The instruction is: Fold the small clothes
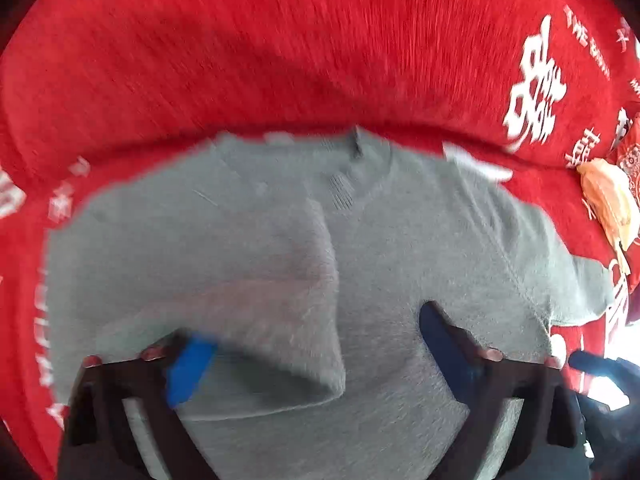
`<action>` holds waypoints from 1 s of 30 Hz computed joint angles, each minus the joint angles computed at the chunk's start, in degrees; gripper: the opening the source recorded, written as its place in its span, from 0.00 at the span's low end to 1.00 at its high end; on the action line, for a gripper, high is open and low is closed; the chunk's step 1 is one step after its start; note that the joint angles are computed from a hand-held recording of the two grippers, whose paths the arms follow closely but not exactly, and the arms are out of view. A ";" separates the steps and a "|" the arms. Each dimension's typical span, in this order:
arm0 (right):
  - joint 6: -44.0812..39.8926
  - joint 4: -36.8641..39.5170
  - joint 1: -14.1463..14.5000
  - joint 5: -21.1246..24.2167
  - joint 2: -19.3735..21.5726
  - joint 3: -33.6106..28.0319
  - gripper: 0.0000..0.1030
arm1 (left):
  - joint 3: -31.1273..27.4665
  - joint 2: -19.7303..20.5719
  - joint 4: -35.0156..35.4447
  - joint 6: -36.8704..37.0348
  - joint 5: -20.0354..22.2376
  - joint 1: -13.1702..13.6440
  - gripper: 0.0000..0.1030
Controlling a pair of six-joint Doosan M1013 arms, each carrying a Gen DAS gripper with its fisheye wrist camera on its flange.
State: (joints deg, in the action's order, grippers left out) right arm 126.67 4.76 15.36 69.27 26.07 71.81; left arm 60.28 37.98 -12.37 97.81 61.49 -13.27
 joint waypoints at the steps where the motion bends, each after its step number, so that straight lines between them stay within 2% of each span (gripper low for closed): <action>1: -0.78 -0.71 0.35 0.14 0.47 -0.98 1.00 | 0.69 -1.25 -0.11 0.60 -0.85 0.62 0.95; 5: -8.06 -3.74 2.47 -0.11 3.15 -6.31 1.00 | 1.64 -3.66 4.80 -3.03 -2.70 3.21 0.95; 8: -17.22 -7.36 5.39 1.33 7.28 -13.04 1.00 | -0.28 -2.81 12.35 -9.91 -0.78 5.58 0.95; 12: -30.25 -15.18 9.74 2.72 12.59 -19.54 0.98 | -7.05 2.69 15.59 -14.30 10.58 8.04 0.95; 13: -32.89 -17.64 10.76 2.59 13.65 -20.47 0.94 | -8.12 3.85 15.53 -15.40 12.88 8.51 0.95; 15: -36.87 -24.05 12.62 2.10 15.53 -21.50 0.82 | -7.40 4.14 15.85 -16.48 13.32 8.74 0.95; 16: -38.05 -26.69 13.11 2.24 16.25 -21.68 0.62 | -6.62 3.92 17.02 -16.63 12.82 8.58 0.95; 17: -39.13 -28.59 13.29 2.93 17.32 -22.56 0.20 | -5.47 3.40 17.95 -16.62 11.68 8.35 0.95; 18: -39.32 -28.67 13.04 3.87 18.09 -23.59 0.03 | -4.59 2.98 18.02 -16.78 10.76 8.27 0.95; 19: -37.82 -27.34 12.57 4.38 18.33 -24.47 0.07 | -3.59 2.35 18.33 -17.48 9.72 8.11 0.95; 22: -27.49 -18.01 8.95 0.70 15.82 -22.59 0.07 | -2.10 1.33 19.05 -18.41 8.63 7.59 0.95; 27: -3.65 -1.00 1.48 -10.86 8.06 -9.43 0.10 | -1.36 1.25 20.08 -17.57 7.21 7.21 0.95; 30: 3.46 10.06 -1.96 -15.06 5.29 -2.05 0.23 | -1.46 1.08 21.69 -16.98 7.49 6.54 0.95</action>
State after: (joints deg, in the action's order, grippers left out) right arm 130.12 14.81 13.40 54.21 31.35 69.76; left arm 58.82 39.06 9.32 80.84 68.99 -6.72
